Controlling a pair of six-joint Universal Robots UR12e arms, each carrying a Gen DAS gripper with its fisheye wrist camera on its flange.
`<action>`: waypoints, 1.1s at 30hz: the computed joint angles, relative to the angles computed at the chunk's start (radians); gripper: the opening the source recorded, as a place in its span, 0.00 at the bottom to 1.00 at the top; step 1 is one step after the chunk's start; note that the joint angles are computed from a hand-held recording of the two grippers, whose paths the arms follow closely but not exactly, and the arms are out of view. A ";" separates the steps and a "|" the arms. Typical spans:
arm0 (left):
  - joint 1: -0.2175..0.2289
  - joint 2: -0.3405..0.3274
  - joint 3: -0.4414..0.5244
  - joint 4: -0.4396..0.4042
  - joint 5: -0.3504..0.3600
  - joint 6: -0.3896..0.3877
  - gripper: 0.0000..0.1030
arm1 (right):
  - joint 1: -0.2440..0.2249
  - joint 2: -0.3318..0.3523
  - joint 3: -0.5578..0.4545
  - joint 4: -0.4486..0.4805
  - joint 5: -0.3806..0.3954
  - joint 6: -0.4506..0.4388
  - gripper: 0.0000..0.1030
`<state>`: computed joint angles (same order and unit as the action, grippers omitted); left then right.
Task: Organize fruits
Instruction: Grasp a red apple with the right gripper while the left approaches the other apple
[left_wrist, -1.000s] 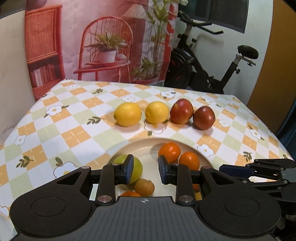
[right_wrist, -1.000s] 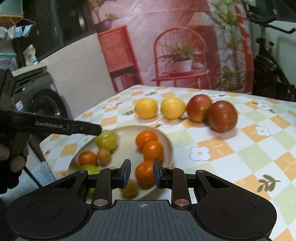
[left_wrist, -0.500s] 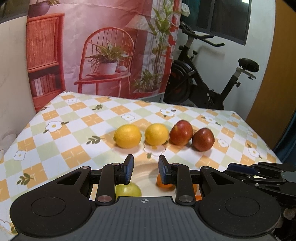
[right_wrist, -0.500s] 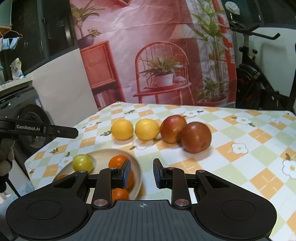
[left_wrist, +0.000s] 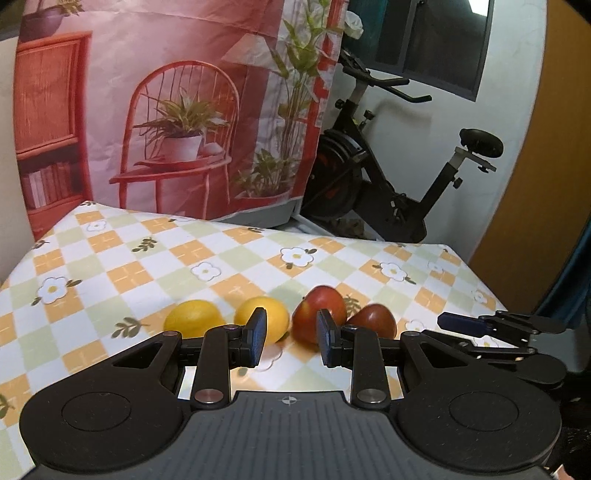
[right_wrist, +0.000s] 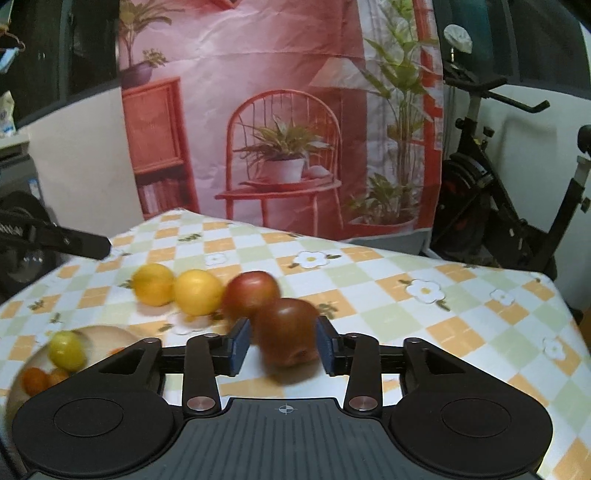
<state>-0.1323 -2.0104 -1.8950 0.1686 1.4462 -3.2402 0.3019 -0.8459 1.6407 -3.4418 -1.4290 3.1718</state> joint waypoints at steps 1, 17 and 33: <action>-0.003 -0.007 0.009 -0.002 0.004 -0.005 0.31 | -0.003 0.006 -0.012 0.014 0.001 -0.003 0.42; -0.011 -0.066 0.064 0.036 0.015 -0.114 0.42 | -0.008 0.092 -0.168 0.205 0.065 -0.059 0.63; -0.011 -0.084 0.109 -0.096 -0.067 -0.129 0.56 | -0.036 0.095 -0.117 0.107 0.146 0.047 0.61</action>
